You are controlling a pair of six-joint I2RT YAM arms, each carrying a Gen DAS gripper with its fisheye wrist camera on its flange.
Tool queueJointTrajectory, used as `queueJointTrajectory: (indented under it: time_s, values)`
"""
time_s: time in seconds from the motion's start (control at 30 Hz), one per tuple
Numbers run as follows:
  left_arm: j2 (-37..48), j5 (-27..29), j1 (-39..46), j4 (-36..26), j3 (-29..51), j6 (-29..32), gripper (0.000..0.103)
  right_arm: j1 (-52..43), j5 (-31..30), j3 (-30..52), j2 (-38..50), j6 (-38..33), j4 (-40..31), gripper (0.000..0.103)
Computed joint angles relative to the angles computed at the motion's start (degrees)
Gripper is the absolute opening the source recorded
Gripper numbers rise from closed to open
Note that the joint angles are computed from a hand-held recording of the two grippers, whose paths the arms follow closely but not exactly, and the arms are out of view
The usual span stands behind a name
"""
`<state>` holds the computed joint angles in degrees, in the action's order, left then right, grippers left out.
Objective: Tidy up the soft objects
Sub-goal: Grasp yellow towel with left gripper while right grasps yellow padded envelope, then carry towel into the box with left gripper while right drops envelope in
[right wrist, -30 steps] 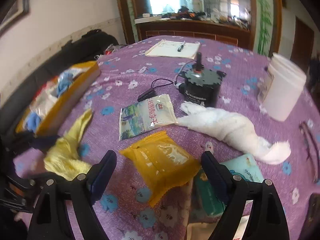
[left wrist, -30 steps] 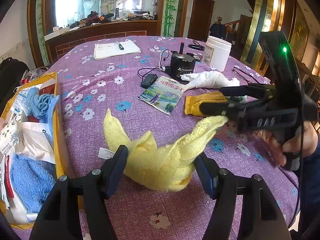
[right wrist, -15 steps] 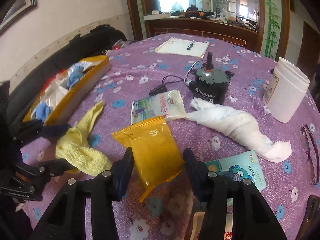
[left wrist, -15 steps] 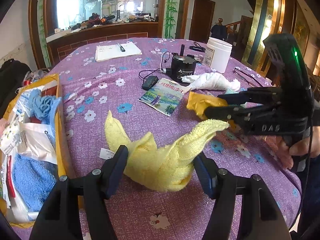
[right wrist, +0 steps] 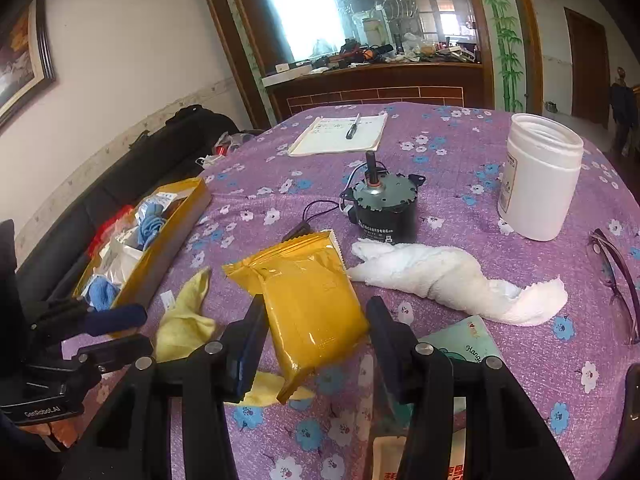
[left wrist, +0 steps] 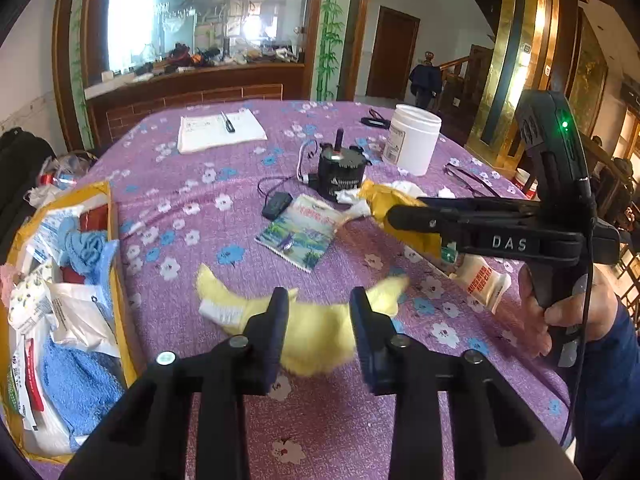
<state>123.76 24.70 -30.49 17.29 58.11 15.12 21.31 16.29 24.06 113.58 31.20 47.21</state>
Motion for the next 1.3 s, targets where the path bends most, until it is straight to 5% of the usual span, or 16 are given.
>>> queueJointTrajectory:
  time_s: [0.07,0.1,0.13,0.2,0.33,0.43,0.67,0.83,1.3]
  values:
    - [0.5,1.0,0.5,-4.0,1.7,1.8,0.031,-0.1,0.1,-0.5,-0.3,0.6,0.5,0.054]
    - [0.7,0.9,0.5,-5.8,2.4,3.0,0.041,-0.3,-0.1,-0.6,-0.2,0.6,0.7,0.054]
    - [0.9,0.5,0.6,-7.1,2.7,3.7,0.062,-0.4,-0.1,-0.7,-0.4,0.9,0.7,0.054]
    - [0.6,0.8,0.6,-6.7,2.0,4.4,0.080,-0.5,-0.4,-0.8,-0.4,0.9,0.8,0.054]
    - [1.1,-1.2,-1.2,-5.7,1.5,7.5,0.083,-0.4,-0.4,-1.0,-0.5,0.9,1.2,0.054]
    - [5.1,-7.4,-3.6,-5.8,5.0,7.0,0.083,-0.3,-0.2,-1.1,-0.6,1.1,1.2,0.054]
    - [12.3,-10.2,-4.8,-7.6,14.4,1.8,0.078,-0.1,0.2,-1.1,-0.6,1.4,1.1,0.054]
    - [9.7,-8.9,-4.0,-3.1,9.6,1.2,0.062,-0.3,0.1,-1.5,-0.8,1.3,1.7,0.054]
    - [0.3,-5.3,-0.8,2.0,0.8,-0.7,0.062,1.3,0.5,-1.9,-1.8,0.4,2.9,0.054]
